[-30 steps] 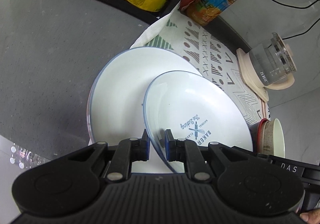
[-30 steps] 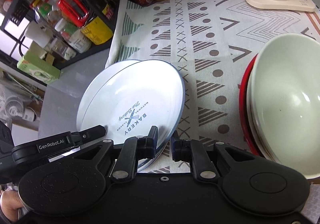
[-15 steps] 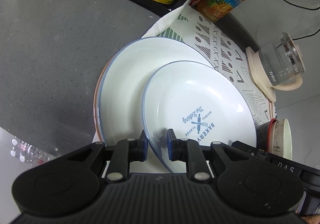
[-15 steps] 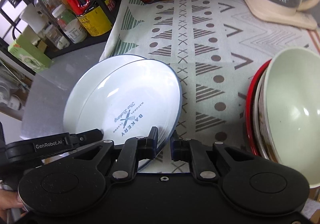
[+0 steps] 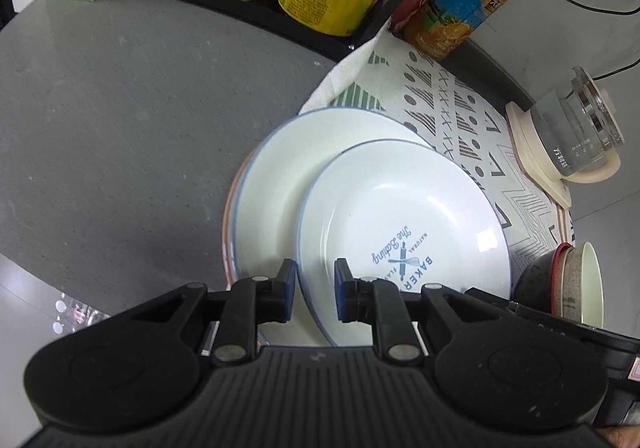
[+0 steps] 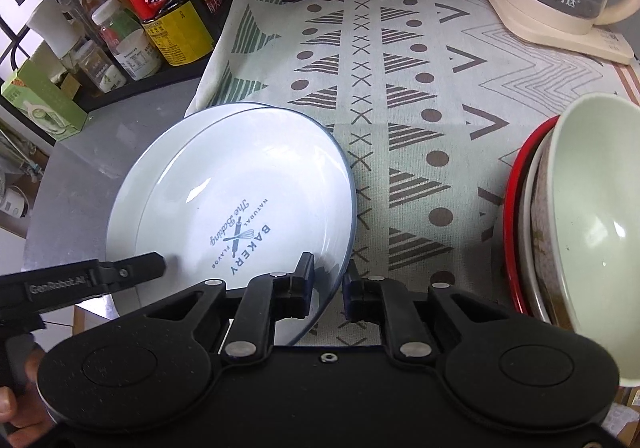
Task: Organize plates and bowls
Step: 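Lower the 'BAKERY' plate onto the stacked plates and open both tools, then move both tools toward the green bowls stacked in the red bowl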
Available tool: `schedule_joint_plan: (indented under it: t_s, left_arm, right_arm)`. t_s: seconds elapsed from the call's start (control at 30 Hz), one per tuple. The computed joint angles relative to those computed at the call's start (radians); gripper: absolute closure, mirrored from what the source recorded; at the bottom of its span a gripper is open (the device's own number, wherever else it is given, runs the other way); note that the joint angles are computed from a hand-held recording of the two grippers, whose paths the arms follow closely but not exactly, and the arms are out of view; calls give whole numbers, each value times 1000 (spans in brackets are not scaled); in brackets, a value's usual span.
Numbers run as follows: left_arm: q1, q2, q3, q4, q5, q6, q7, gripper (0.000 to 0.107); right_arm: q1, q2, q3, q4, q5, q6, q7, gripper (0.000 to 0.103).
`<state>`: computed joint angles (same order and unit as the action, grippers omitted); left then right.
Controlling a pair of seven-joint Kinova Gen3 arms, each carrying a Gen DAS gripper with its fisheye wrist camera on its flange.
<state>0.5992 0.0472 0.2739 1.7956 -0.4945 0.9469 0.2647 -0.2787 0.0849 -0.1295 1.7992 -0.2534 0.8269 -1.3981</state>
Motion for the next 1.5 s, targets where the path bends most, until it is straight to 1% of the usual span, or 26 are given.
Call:
schedule_joint_plan:
  t_s: [0.07, 0.17, 0.23, 0.27, 0.3, 0.33, 0.43, 0.53, 0.57, 0.6, 0.63, 0.7, 0.73, 0.77, 0.8, 0.83, 0.87, 0.9, 0.93, 1.0, 1.07, 1.13, 1.2, 1.4, 1.5]
  left_arm:
    - [4, 2, 3, -10, -4, 27, 2, 91]
    - [1, 1, 0, -11, 3, 41, -2, 91]
    - [13, 3, -4, -18, -10, 66, 11, 90]
    - [3, 0, 0, -16, -4, 62, 1, 90]
    - [0, -4, -1, -14, 2, 59, -6, 90]
    - [0, -3, 1, -17, 2, 65, -7, 90]
    - [2, 9, 4, -47, 3, 103, -30, 89]
    - [7, 20, 1, -80, 17, 134, -61, 83]
    - [10, 19, 0, -87, 16, 139, -64, 78]
    - [13, 19, 0, -94, 10, 144, -65, 73]
    - [16, 19, 0, -103, 6, 150, -69, 69]
    - [18, 23, -1, -129, 7, 166, -87, 47]
    - [20, 24, -2, -138, 2, 170, -88, 42]
    - [23, 25, -2, -147, -5, 173, -90, 34]
    - [25, 28, -2, -158, -10, 178, -98, 29]
    - [26, 32, -4, -170, -14, 178, -110, 28]
    - [27, 35, -6, -180, -18, 178, -120, 26]
    - [28, 39, -7, -191, -21, 177, -131, 25]
    - [28, 43, -10, -201, -20, 175, -144, 25]
    - [28, 50, -15, -221, -17, 169, -173, 23]
    - [31, 60, -20, -242, -18, 166, -196, 22]
    - [37, 71, -25, -263, -21, 161, -219, 22]
    - [42, 83, -30, -286, -19, 155, -244, 22]
    - [66, 134, -52, -360, -12, 136, -329, 21]
    - [79, 162, -65, -400, -3, 122, -376, 21]
  right_arm:
    - [-5, 3, -1, -1, 9, -2, -10, 87]
    - [-21, 7, -6, -8, 41, 1, -42, 86]
    - [-28, 5, -6, -7, 58, -2, -61, 86]
    - [-26, 2, -6, -6, 55, -5, -60, 86]
    - [-20, -1, -5, -4, 39, -5, -47, 83]
    - [-12, -3, -4, -4, 16, -2, -32, 82]
    - [-11, -18, -3, 3, 13, -7, -30, 82]
    - [1, -31, 3, 4, -22, 4, -4, 82]
    - [5, -39, 5, 6, -33, 6, 5, 79]
    - [8, -47, 6, 8, -43, 7, 15, 74]
    - [9, -56, 8, 9, -48, 8, 21, 70]
    - [14, -78, 13, 13, -61, 5, 36, 59]
    - [18, -88, 18, 15, -76, 3, 51, 57]
    - [22, -97, 23, 16, -91, 4, 66, 52]
    - [27, -105, 30, 16, -106, 5, 78, 44]
    - [31, -114, 36, 16, -117, 6, 86, 41]
    - [36, -123, 41, 18, -128, 2, 91, 34]
    - [40, -133, 46, 19, -133, -2, 91, 28]
    - [45, -143, 51, 22, -136, -10, 89, 26]
    - [52, -163, 60, 27, -133, -29, 82, 17]
    - [61, -173, 72, 22, -133, -32, 73, 13]
    - [72, -180, 91, 18, -157, -31, 83, 13]
    - [83, -191, 103, 25, -174, -41, 83, 10]
    - [115, -218, 138, 37, -195, -62, 71, 9]
    - [131, -229, 148, 47, -187, -73, 59, 8]
